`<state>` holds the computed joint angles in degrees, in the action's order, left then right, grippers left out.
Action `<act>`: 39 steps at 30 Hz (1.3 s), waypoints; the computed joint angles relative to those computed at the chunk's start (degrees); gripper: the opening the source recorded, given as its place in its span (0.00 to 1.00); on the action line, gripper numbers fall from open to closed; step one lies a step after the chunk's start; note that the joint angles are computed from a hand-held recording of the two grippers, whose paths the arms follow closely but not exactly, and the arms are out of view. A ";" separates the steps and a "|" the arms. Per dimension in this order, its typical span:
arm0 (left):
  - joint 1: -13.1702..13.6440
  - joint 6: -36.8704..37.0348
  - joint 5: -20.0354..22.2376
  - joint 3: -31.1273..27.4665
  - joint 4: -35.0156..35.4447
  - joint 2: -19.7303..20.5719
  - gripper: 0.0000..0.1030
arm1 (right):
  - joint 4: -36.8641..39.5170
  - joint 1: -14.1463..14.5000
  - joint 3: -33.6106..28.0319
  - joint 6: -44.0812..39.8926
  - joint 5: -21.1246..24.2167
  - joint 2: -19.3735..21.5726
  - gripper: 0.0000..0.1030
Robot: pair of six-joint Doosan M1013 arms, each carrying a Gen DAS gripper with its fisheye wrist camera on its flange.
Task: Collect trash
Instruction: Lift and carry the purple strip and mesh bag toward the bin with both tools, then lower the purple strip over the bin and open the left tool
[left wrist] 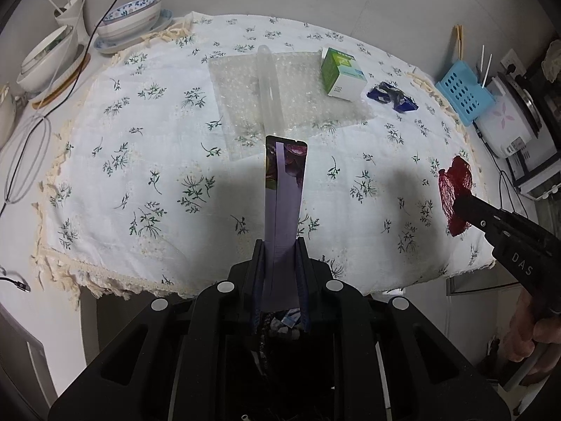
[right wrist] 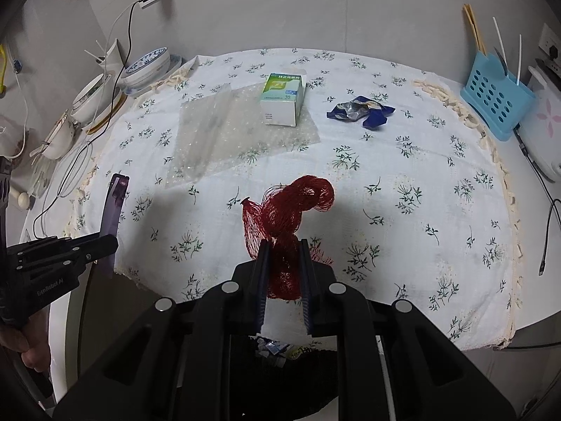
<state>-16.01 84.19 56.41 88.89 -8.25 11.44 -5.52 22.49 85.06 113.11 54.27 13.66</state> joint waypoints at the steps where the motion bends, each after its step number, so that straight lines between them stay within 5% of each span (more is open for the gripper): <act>1: -0.08 -0.12 -0.07 0.27 0.02 -0.17 0.15 | 0.07 0.04 0.28 -0.03 -0.03 -0.16 0.15; 39: -6.45 -6.24 -2.33 13.57 0.41 -7.41 0.15 | 2.41 1.65 15.31 -0.34 -1.94 -10.11 0.15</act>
